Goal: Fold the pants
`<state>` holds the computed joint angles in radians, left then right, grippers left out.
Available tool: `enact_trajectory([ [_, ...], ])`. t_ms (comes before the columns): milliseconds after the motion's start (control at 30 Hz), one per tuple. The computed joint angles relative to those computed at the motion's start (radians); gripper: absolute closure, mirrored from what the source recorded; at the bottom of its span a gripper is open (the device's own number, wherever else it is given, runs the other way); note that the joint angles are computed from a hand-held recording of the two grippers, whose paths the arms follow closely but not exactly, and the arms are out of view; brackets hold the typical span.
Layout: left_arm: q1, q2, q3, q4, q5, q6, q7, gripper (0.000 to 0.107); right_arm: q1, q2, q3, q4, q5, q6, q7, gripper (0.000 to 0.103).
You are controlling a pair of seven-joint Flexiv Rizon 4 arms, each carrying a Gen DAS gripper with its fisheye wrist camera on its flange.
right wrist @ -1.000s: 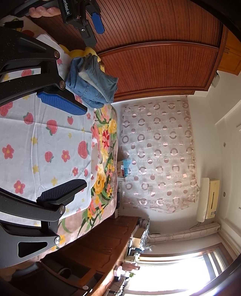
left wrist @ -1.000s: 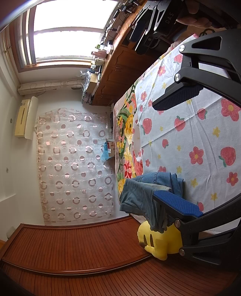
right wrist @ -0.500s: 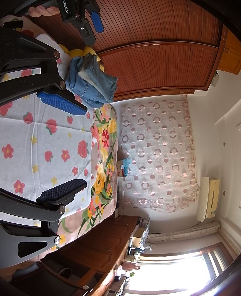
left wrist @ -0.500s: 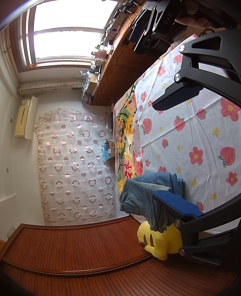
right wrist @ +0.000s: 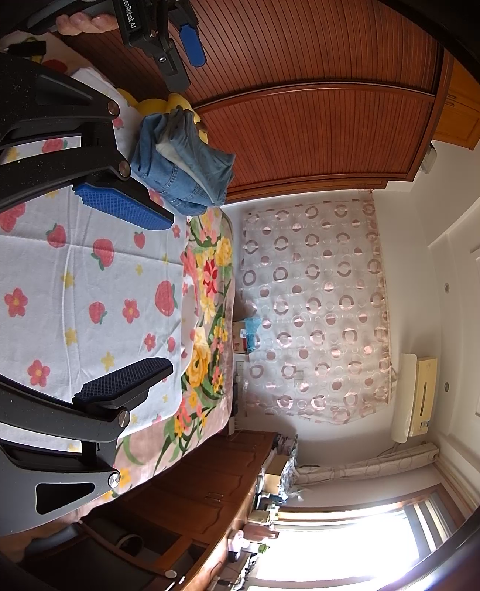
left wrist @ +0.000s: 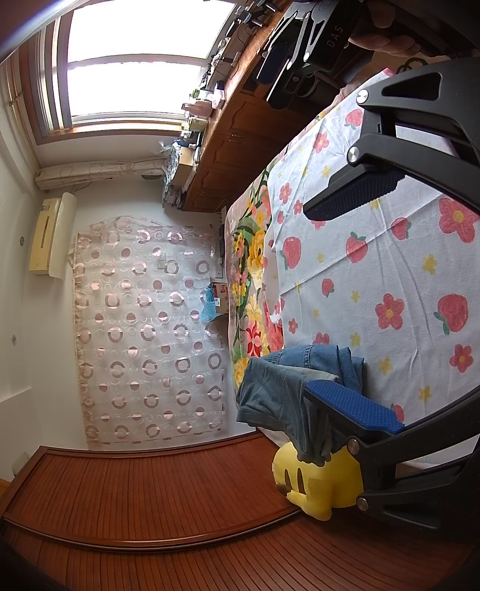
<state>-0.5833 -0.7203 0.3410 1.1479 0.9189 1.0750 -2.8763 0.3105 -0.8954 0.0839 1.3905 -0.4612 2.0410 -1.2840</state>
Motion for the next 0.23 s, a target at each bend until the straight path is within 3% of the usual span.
enact_trajectory([
  [233, 0.001, 0.000, -0.001, 0.000, 0.000, -0.002, 0.000, 0.018, 0.002, 0.001, -0.002, 0.003, 0.006, 0.002, -0.003, 0.029],
])
